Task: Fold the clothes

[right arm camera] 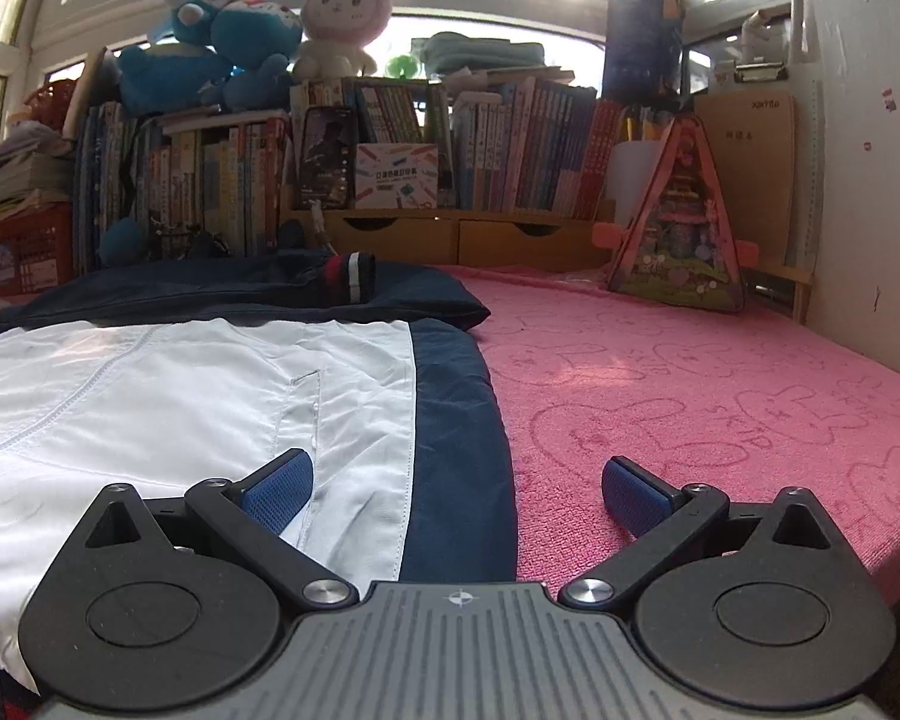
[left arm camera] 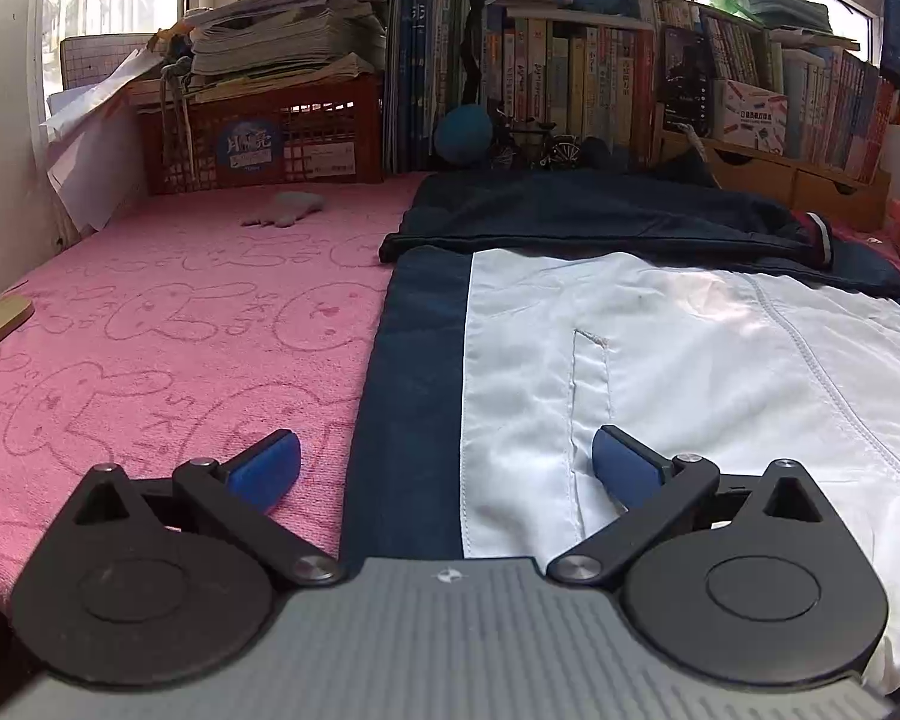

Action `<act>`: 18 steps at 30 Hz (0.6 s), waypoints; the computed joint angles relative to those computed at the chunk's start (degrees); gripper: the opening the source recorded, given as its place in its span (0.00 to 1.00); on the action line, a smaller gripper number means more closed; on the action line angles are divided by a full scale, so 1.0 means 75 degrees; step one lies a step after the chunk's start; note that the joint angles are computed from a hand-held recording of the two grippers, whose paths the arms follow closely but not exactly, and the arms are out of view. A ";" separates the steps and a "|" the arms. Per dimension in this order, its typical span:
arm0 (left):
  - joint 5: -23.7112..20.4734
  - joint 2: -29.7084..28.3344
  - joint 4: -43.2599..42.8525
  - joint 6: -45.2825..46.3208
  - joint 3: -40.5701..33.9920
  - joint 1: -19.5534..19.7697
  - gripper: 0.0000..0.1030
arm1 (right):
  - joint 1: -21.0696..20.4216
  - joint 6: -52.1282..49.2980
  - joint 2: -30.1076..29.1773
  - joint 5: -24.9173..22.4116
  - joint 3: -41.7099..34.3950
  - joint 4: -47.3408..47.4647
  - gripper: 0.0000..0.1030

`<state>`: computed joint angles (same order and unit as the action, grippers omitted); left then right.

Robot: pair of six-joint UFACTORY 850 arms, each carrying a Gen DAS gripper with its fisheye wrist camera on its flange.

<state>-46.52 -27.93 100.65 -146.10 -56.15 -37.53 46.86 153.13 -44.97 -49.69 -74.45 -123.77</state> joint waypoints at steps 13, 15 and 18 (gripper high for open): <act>0.0999 0.0378 -0.2148 0.1902 -0.0452 -0.0181 1.00 | 0.0188 -0.0287 0.0528 0.0632 0.0197 0.0553 1.00; 0.0818 0.0512 -0.2222 0.2010 -0.0393 -0.0456 1.00 | 0.0322 0.0057 0.0790 0.0492 0.0566 0.0160 1.00; 0.0749 0.0815 -0.2044 0.1718 -0.0152 -0.0791 1.00 | 0.0586 0.0159 0.1198 0.0085 0.1148 -0.0066 1.00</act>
<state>-40.90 -21.81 85.32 -133.21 -57.29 -43.46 51.26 154.32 -35.99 -49.05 -65.84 -124.26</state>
